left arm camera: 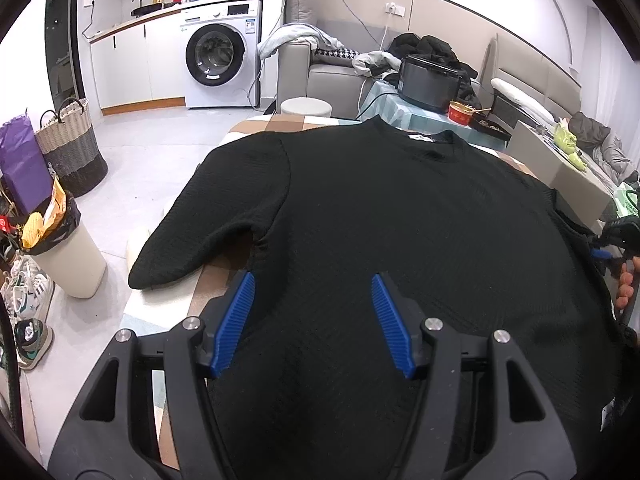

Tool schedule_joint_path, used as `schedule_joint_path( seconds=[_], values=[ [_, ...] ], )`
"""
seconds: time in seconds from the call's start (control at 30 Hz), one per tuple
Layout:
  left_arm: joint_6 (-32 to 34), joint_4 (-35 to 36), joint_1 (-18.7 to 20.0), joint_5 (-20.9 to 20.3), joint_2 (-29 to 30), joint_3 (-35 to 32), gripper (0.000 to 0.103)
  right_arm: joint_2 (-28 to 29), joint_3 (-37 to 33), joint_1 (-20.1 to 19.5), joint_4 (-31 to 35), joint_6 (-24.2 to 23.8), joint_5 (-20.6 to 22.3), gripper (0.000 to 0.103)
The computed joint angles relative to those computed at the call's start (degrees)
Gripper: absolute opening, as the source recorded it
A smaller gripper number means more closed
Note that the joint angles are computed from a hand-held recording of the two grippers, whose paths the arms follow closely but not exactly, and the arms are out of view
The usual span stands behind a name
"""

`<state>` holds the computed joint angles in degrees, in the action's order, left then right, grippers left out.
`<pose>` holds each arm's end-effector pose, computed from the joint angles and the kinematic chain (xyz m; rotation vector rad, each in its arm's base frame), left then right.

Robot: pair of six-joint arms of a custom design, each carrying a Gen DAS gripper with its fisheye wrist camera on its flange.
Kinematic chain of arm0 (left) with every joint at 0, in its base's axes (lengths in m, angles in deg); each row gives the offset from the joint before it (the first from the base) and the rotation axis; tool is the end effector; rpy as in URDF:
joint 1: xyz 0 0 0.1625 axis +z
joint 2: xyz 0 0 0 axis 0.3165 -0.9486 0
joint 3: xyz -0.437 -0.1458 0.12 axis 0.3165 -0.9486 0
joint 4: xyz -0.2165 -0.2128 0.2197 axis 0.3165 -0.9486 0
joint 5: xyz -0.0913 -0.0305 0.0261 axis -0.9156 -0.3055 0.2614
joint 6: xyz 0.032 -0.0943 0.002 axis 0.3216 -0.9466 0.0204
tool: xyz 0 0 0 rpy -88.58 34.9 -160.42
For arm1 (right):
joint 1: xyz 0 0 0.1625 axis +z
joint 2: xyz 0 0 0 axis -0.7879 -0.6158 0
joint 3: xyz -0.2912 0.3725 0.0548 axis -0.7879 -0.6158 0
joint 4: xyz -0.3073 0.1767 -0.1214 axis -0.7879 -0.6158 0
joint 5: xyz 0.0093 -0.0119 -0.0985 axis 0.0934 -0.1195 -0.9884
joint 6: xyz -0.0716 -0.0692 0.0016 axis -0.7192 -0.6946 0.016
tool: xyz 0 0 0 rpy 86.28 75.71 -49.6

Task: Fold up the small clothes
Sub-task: 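Reach the right gripper to the nearest sleeve and close on it, then fold the held sleeve across the sweater's back, then open the right gripper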

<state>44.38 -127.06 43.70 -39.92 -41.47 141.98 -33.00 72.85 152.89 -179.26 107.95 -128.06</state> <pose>-0.0693 -0.5831 0.2691 0.2256 2.2275 -1.0359 0.1883 -0.6391 0.1731 -0.6166 -2.3233 1.1269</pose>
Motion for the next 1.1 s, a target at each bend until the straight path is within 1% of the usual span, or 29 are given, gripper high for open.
schedule_joint_path(
  seconds=[0.03,0.07,0.13,0.2,0.23,0.27,0.3,0.37,0.43,0.47,0.53,0.57,0.63,0.7,0.73,0.77,0.8,0.83,0.87,0.9,0.97,1.07,1.1],
  values=[
    [-0.06,-0.14,0.07,-0.13,0.05,-0.01,0.059,0.45,-0.64,0.37,0.05,-1.87,-0.86,0.01],
    [-0.13,-0.32,0.16,-0.25,0.03,0.0,0.059,0.92,-1.07,0.9,-0.56,-4.18,-2.0,0.008],
    [-0.13,-1.14,0.05,-0.65,-0.22,0.45,0.059,1.59,-1.46,1.95,-2.37,-8.87,-3.49,0.007],
    [-0.35,-2.06,-0.55,-0.72,-0.63,1.5,0.059,2.83,-2.52,3.28,-5.72,-15.91,-4.98,0.007],
    [-0.3,-2.13,-0.66,-0.74,-0.69,1.63,0.059,2.97,-2.56,3.78,-6.68,-18.21,-5.07,0.007],
    [-0.27,-2.16,-0.83,-0.69,-0.83,1.88,0.059,2.81,-2.09,3.85,-7.83,-19.66,-3.78,0.007],
    [-0.13,-2.29,-0.95,-0.74,-0.83,1.98,0.059,2.37,-1.7,3.91,-7.06,-20.55,-2.87,0.007],
    [0.33,-3.0,-1.04,-1.0,-0.98,2.42,0.059,1.34,-0.42,3.53,-5.59,-19.49,-0.49,0.007],
    [0.2,-2.92,-1.07,-0.99,-1.1,2.56,0.059,0.53,0.31,2.8,-2.5,-15.76,-0.01,0.009],
    [0.16,-2.93,-1.06,-1.12,-1.13,2.59,0.059,-0.3,1.18,2.05,-0.25,-12.42,0.57,0.01],
    [-0.06,-2.87,-1.3,-0.95,-1.32,3.08,0.059,-1.06,2.04,1.66,2.84,-9.13,-0.95,0.012],
    [-0.04,-2.66,-1.41,-0.69,-1.31,3.11,0.059,-1.12,2.37,1.88,3.15,-9.45,-2.55,0.012],
    [-0.23,-2.12,-1.5,-0.27,-1.27,3.11,0.059,-0.62,2.4,2.83,1.23,-13.27,-5.32,0.013],
    [-0.76,-1.27,-1.44,0.0,-1.11,2.72,0.059,0.13,1.37,4.02,-1.13,-19.23,-7.05,0.017],
    [-0.91,-1.03,-1.43,-0.02,-0.91,2.47,0.059,0.36,0.67,4.46,-1.64,-21.84,-7.75,0.027],
    [-1.02,-0.74,-1.37,-0.11,-0.72,2.15,0.06,0.88,-0.92,4.76,-1.51,-24.9,-8.19,0.04],
    [-1.09,-0.41,-1.33,-0.22,-0.57,1.83,0.06,1.54,-2.86,4.9,-1.49,-28.47,-8.56,0.045],
    [-1.21,-0.18,-1.38,-0.27,-0.39,1.58,0.062,2.4,-5.07,5.01,-0.95,-31.9,-9.32,0.046],
    [-1.27,-0.09,-1.46,-0.32,-0.21,1.34,0.066,3.48,-7.76,4.97,0.13,-35.43,-10.36,0.049],
    [-1.34,-0.22,-1.54,-0.24,-0.06,1.22,0.069,4.29,-10.43,4.98,3.6,-37.21,-12.23,0.05],
    [-1.7,-0.29,-1.62,0.39,0.48,0.52,0.082,5.62,-15.14,4.19,11.51,-37.42,-14.98,0.051],
    [-3.21,0.59,-1.14,0.52,0.83,-0.33,0.086,7.38,-19.28,3.3,18.52,-36.6,-19.25,0.051],
    [-4.41,1.84,-0.85,0.42,0.79,-0.81,0.086,7.9,-19.73,3.0,18.27,-38.36,-19.98,0.051]
  ],
)
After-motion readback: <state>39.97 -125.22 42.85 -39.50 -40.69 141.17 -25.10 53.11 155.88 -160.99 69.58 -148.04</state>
